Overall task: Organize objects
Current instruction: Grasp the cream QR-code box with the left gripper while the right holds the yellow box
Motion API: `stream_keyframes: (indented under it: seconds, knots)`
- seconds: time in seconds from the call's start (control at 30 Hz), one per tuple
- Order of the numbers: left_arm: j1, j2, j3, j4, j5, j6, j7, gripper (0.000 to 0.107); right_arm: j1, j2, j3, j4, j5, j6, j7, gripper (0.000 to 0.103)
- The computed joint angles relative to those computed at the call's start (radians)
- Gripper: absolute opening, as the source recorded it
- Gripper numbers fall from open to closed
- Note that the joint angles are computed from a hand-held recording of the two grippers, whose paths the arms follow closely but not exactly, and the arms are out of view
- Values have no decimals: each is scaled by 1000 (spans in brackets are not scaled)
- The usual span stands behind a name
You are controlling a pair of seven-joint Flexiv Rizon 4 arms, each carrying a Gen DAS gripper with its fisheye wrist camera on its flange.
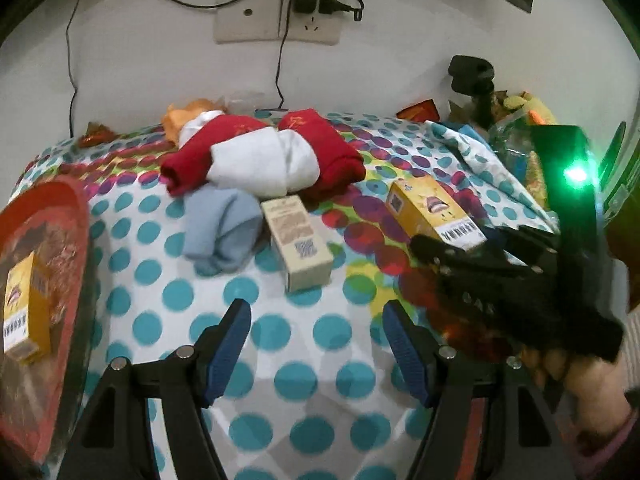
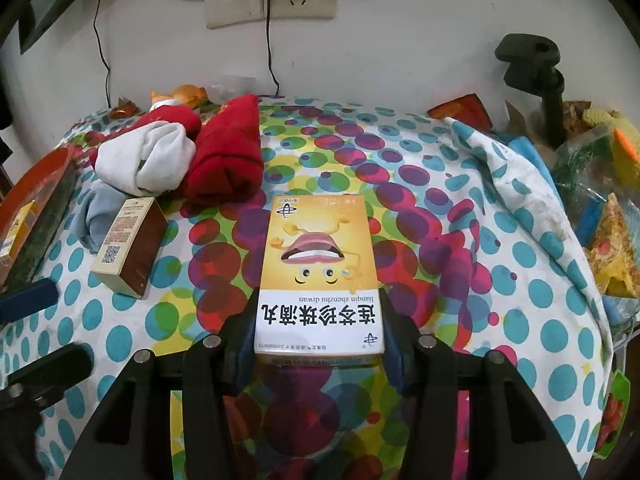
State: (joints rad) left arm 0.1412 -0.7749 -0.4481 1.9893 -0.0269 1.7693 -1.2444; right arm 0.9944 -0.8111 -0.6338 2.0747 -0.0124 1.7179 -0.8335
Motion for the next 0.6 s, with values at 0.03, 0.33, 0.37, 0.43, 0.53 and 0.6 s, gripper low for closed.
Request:
stream_keyframes:
  seconds: [0.03, 0.33, 0.37, 0.43, 0.53, 0.6]
  knots:
    - [-36, -1, 35, -19, -15, -9, -7, 70, -3, 1, 3, 0, 0, 2, -1, 49]
    - [-230, -44, 228, -149, -113, -61, -55, 70, -11, 5, 13, -1, 2, 6, -3, 50]
    - [-241, -49, 239, -156, -124, -59, -64, 70, -13, 6, 15, -1, 2, 7, -4, 51]
    - [-241, -58, 238, -168, -135, -62, -74, 70, -14, 7, 17, -3, 2, 6, -5, 51]
    - [-259, -66, 262, -183, -143, -56, -84, 61, -14, 7, 18, -4, 3, 5, -6, 51]
    - [-291, -67, 305, -195, -141, -61, -81, 51, -14, 7, 18, -4, 2, 4, -6, 51]
